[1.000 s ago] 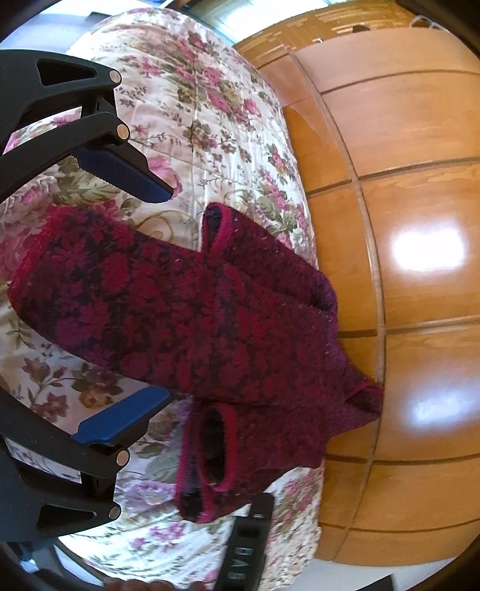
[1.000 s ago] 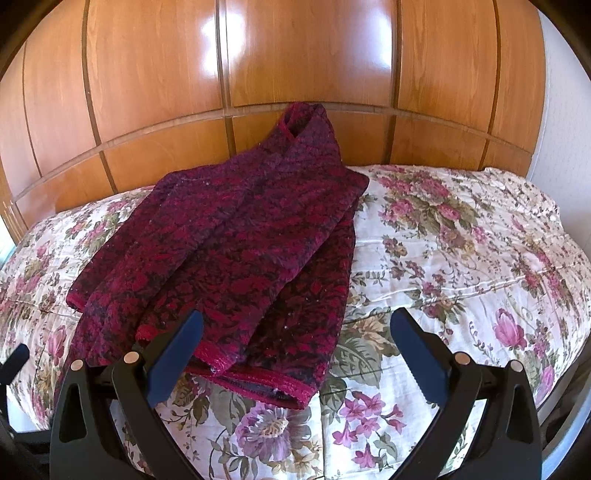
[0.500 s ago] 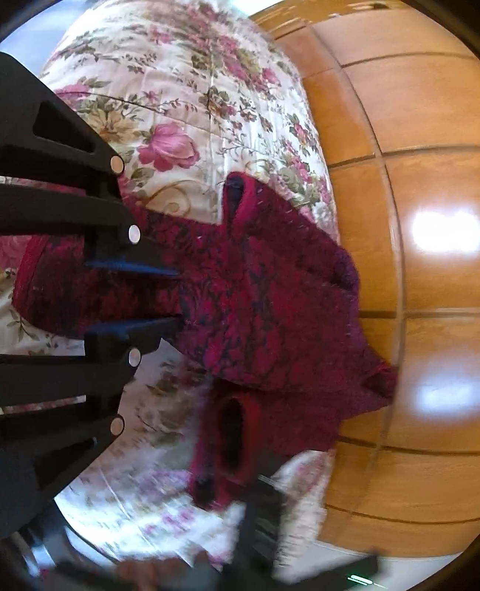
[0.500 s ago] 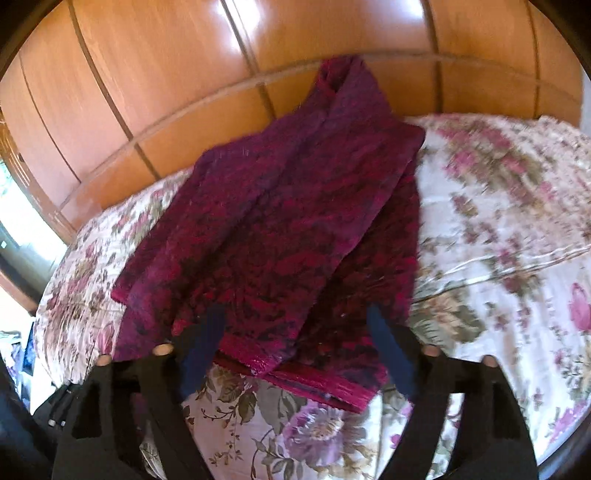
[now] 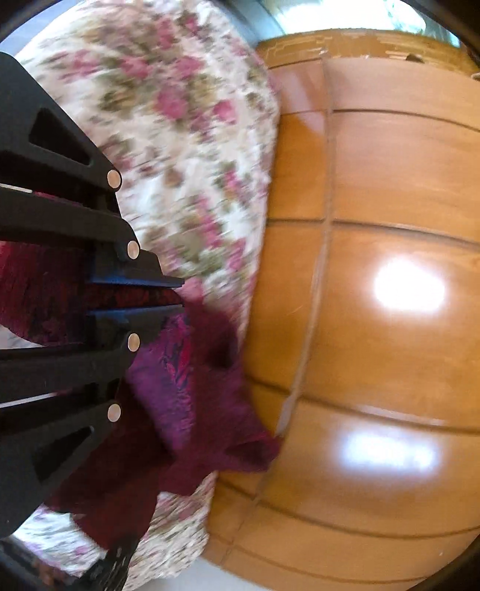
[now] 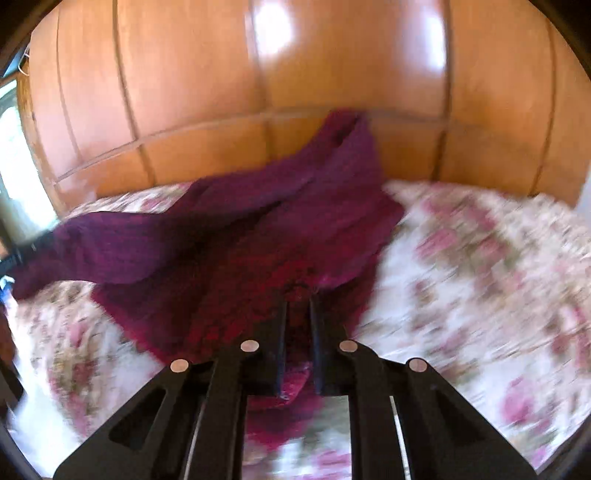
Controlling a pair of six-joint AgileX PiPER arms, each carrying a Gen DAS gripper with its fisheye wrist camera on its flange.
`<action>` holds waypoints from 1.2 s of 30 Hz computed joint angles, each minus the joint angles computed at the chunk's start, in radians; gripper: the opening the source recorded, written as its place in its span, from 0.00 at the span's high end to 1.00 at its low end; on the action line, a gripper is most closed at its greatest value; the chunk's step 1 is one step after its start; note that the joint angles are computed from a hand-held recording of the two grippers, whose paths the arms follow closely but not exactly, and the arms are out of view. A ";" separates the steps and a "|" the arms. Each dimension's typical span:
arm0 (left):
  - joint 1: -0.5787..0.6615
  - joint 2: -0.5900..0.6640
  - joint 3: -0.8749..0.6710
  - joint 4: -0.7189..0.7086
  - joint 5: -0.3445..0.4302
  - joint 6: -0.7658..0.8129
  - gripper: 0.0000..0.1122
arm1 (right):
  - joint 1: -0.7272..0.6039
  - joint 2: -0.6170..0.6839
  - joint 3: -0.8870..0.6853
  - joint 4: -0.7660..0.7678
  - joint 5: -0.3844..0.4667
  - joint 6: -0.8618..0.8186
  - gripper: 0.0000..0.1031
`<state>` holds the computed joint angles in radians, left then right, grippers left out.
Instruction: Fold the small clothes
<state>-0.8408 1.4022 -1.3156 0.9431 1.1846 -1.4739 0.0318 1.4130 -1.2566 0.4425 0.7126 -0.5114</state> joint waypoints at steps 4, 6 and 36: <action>0.188 0.054 -0.105 -0.035 -0.037 0.138 1.00 | -0.077 0.085 -0.099 -0.146 -0.061 0.081 1.00; 0.318 0.091 -0.163 -0.104 -0.084 0.208 1.00 | -0.127 0.181 -0.199 -0.197 -0.033 0.136 1.00; 0.085 0.202 -0.074 -0.173 -0.354 0.497 0.27 | 0.063 0.393 -0.290 0.185 0.312 0.047 0.86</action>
